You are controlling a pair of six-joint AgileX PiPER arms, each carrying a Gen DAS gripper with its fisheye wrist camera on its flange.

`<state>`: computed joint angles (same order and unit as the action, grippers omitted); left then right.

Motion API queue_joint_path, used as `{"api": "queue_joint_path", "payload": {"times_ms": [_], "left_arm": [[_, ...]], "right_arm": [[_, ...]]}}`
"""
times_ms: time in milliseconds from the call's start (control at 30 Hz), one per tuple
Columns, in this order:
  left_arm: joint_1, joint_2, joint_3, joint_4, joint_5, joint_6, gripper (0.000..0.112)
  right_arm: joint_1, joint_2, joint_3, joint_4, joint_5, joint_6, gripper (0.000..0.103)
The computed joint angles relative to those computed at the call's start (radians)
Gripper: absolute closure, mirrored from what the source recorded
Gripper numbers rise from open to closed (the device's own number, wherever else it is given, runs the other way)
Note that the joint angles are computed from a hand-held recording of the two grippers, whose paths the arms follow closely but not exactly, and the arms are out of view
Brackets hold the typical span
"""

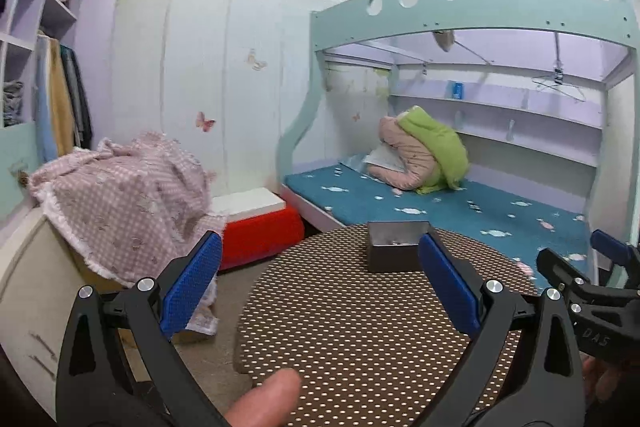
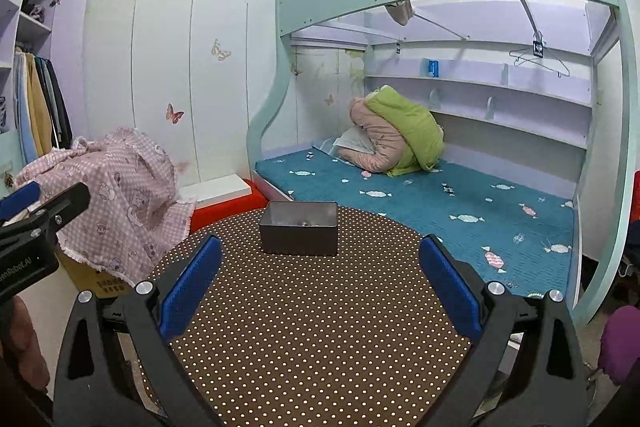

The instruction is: Organize jewelry

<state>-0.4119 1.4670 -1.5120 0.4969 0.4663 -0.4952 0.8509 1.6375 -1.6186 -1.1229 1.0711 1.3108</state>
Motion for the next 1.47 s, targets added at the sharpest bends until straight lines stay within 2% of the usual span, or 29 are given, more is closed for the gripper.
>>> {"api": "queue_joint_path", "payload": {"times_ms": [300, 500, 1200, 1367, 1467], "left_arm": [[0.01, -0.022, 0.02, -0.035, -0.013, 0.028, 0.014], [-0.024, -0.031, 0.041, 0.025, -0.017, -0.001, 0.014], [-0.003, -0.049, 0.067, -0.125, -0.05, 0.1, 0.014], [-0.022, -0.045, 0.066, -0.032, -0.036, 0.023, 0.014], [-0.023, -0.042, 0.061, -0.033, -0.032, 0.023, 0.014]], "right_arm": [[0.011, -0.001, 0.005, -0.015, 0.01, 0.014, 0.008], [0.02, -0.005, 0.011, -0.029, 0.023, 0.023, 0.008], [0.038, -0.01, 0.008, -0.042, 0.037, 0.025, 0.008], [0.038, -0.011, 0.003, -0.041, 0.04, 0.021, 0.008], [0.037, -0.012, 0.004, -0.04, 0.039, 0.02, 0.008]]}}
